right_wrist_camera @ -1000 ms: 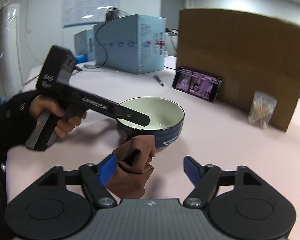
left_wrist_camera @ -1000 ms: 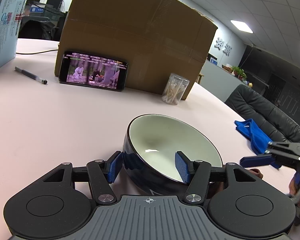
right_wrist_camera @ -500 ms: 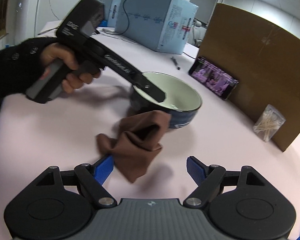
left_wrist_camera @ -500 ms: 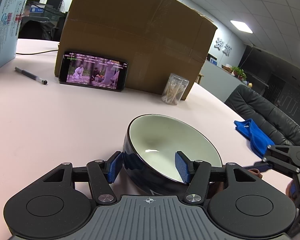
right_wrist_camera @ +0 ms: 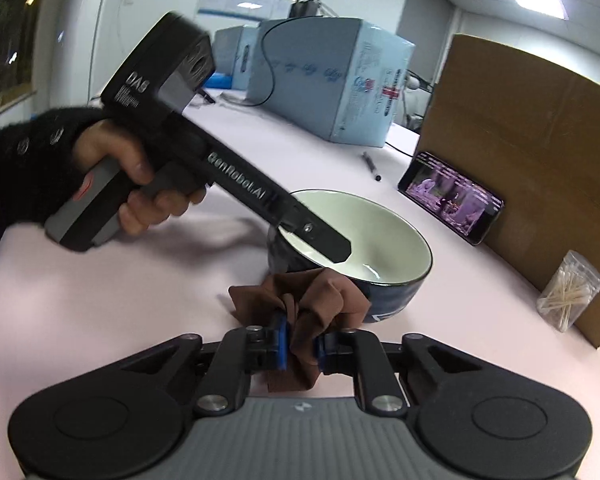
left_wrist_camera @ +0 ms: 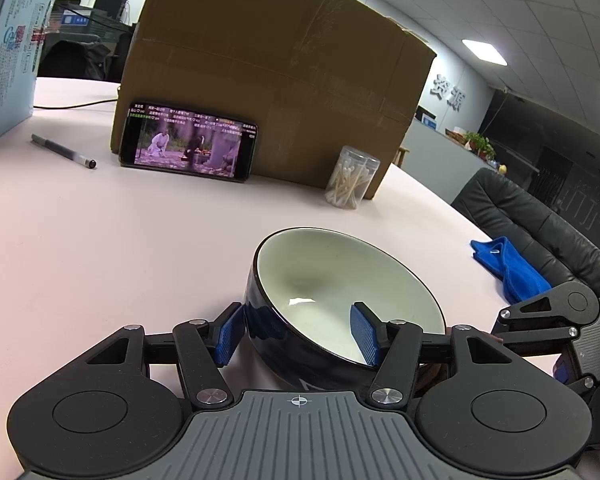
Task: Clean bowl
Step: 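Regrasp the brown cloth with the right gripper, then hold the bowl rim with the left gripper while the right gripper wipes the outer wall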
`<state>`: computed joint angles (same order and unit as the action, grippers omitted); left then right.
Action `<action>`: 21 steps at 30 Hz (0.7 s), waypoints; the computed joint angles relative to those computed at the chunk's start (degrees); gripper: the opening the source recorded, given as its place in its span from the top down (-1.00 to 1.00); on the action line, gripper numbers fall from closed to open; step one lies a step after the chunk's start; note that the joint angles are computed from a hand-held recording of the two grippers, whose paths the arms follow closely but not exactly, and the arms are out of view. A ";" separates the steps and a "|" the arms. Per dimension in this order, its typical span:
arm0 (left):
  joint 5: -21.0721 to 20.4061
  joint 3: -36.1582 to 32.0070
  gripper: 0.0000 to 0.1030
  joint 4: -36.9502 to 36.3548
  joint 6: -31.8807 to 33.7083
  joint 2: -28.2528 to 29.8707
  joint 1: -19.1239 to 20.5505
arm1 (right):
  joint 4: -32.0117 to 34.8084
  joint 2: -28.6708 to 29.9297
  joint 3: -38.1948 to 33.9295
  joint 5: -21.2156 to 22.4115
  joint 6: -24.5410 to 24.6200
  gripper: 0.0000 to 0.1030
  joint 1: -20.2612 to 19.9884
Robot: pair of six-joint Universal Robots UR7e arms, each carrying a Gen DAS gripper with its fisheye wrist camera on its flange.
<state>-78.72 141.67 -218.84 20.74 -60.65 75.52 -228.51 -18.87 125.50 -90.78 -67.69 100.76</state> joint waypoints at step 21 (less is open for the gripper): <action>0.53 0.11 -0.11 -0.18 0.08 0.03 -0.33 | -3.82 -0.93 1.33 11.68 25.05 0.62 -6.33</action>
